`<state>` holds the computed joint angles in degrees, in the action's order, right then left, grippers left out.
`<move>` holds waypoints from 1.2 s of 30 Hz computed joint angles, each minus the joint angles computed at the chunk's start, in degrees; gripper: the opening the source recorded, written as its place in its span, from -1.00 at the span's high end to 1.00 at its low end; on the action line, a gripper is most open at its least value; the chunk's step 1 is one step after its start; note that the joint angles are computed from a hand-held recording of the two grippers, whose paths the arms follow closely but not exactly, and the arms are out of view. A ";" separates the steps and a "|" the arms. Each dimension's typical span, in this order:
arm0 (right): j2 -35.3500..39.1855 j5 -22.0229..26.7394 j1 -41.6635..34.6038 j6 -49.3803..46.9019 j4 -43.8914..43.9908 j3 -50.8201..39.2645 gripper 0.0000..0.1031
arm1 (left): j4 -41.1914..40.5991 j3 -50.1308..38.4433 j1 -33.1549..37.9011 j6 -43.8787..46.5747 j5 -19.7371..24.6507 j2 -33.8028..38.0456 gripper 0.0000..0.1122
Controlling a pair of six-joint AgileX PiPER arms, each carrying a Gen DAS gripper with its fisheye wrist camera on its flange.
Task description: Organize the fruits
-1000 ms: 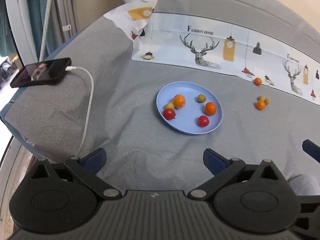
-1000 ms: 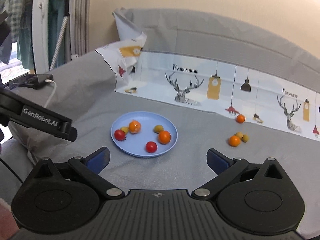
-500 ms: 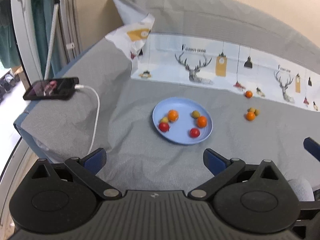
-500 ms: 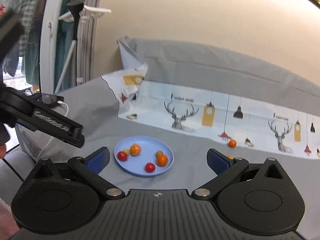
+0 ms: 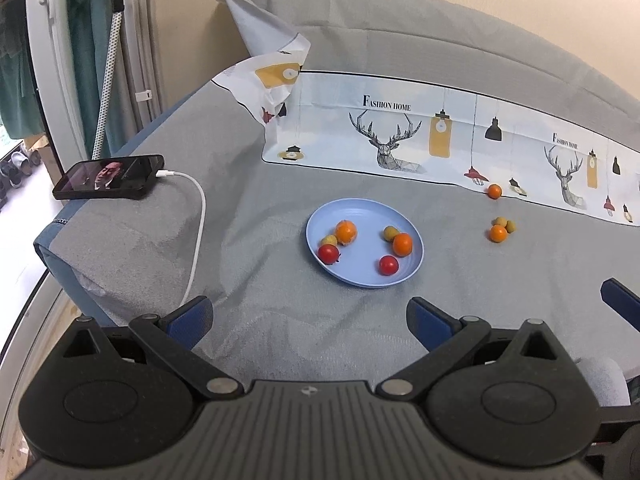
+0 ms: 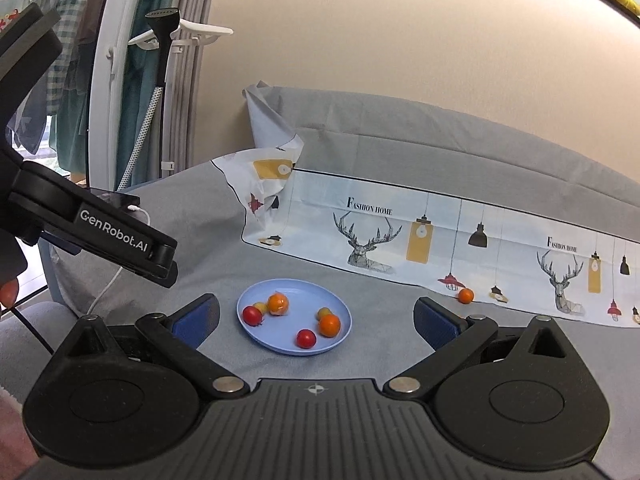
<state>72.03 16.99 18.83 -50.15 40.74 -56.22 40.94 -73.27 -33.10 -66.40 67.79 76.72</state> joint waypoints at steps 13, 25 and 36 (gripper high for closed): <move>2.23 1.13 1.06 3.70 -3.39 -1.07 -0.99 | -1.77 1.61 2.41 0.86 -1.68 0.09 -0.83; 6.19 2.74 1.74 8.66 -7.95 -3.69 -0.99 | -5.64 2.04 7.02 4.55 -4.61 2.13 -0.83; 10.53 3.52 0.15 6.30 -4.87 -5.87 -0.99 | -7.45 0.07 9.51 7.32 -5.83 6.18 -0.83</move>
